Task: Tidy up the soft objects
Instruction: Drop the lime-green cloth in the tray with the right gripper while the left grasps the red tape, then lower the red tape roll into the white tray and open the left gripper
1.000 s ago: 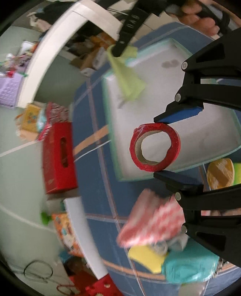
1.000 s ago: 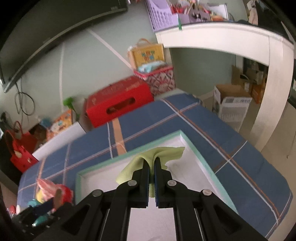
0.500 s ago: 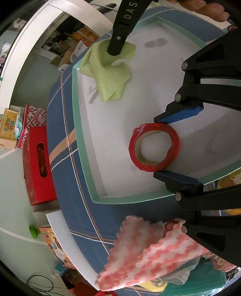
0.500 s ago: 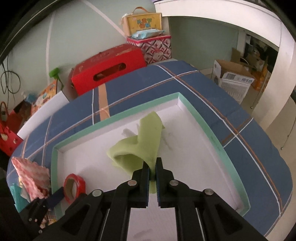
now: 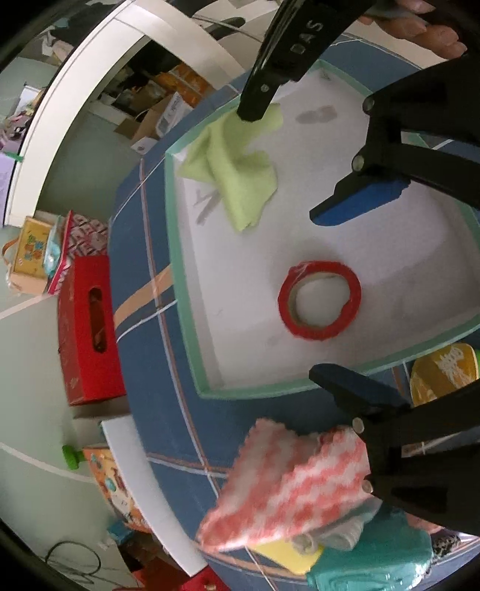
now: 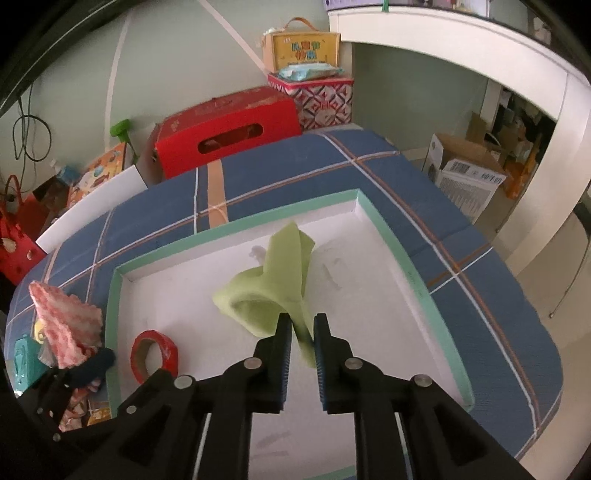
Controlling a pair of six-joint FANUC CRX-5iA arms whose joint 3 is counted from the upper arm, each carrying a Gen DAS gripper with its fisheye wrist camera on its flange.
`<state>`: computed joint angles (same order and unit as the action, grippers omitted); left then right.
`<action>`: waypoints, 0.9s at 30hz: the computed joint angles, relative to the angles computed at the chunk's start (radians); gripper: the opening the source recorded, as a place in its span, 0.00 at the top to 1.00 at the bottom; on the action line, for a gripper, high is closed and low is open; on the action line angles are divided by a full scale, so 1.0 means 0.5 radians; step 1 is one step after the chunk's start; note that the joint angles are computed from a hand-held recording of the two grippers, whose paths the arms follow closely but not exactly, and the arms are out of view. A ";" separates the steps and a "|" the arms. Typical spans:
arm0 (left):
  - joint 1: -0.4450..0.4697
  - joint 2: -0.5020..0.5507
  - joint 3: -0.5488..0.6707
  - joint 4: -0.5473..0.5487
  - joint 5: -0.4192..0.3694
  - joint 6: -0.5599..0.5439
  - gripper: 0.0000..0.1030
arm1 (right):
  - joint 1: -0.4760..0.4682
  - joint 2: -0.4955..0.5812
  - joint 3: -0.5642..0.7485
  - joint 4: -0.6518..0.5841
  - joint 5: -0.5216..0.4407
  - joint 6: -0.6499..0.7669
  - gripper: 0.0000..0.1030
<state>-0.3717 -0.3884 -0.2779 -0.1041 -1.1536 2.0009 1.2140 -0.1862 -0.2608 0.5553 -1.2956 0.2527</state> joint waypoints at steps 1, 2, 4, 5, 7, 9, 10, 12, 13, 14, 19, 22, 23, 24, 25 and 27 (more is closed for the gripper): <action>-0.005 -0.003 0.017 -0.030 -0.022 0.035 0.25 | 0.011 -0.006 -0.002 0.016 -0.006 -0.003 0.73; 0.001 -0.011 0.021 -0.041 -0.031 0.048 0.25 | 0.016 -0.005 0.000 0.024 -0.012 -0.004 0.66; 0.001 -0.021 0.037 -0.082 -0.068 0.095 0.24 | 0.021 -0.003 0.003 0.029 -0.018 -0.005 0.56; 0.003 -0.017 0.050 -0.111 -0.096 0.120 0.24 | 0.018 -0.001 0.006 0.021 -0.018 0.000 0.53; 0.013 -0.017 0.063 -0.150 -0.143 0.164 0.24 | 0.010 0.003 0.011 -0.004 -0.018 0.012 0.50; 0.042 -0.029 0.056 -0.156 -0.155 0.191 0.23 | -0.001 0.004 0.014 -0.033 -0.018 0.020 0.42; 0.057 -0.039 0.053 -0.162 -0.163 0.209 0.17 | -0.006 0.004 0.013 -0.044 -0.013 0.023 0.42; 0.066 -0.055 0.048 -0.184 -0.163 0.231 0.09 | -0.016 0.008 0.017 -0.076 -0.009 0.040 0.40; 0.060 -0.059 0.054 -0.206 -0.176 0.248 0.09 | -0.020 0.013 0.021 -0.093 -0.011 0.050 0.38; 0.060 -0.058 0.057 -0.216 -0.182 0.251 0.09 | -0.028 0.021 0.028 -0.115 -0.011 0.065 0.35; 0.084 -0.066 0.052 -0.235 -0.196 0.278 0.09 | -0.044 0.037 0.034 -0.183 -0.017 0.104 0.26; 0.090 -0.067 0.053 -0.245 -0.207 0.280 0.08 | -0.051 0.042 0.038 -0.204 -0.026 0.112 0.21; 0.091 -0.068 0.053 -0.246 -0.208 0.280 0.08 | -0.054 0.044 0.041 -0.212 -0.029 0.117 0.18; 0.095 -0.070 0.052 -0.244 -0.209 0.278 0.08 | -0.057 0.046 0.043 -0.219 -0.033 0.123 0.14; 0.101 -0.072 0.050 -0.240 -0.210 0.272 0.08 | -0.057 0.048 0.044 -0.221 -0.038 0.124 0.12; 0.121 -0.081 0.043 -0.222 -0.213 0.259 0.08 | -0.059 0.056 0.053 -0.228 -0.057 0.130 0.02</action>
<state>-0.3112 -0.4291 -0.2563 -0.2153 -1.2599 2.1304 1.1846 -0.1581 -0.2342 0.4411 -1.3242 0.3177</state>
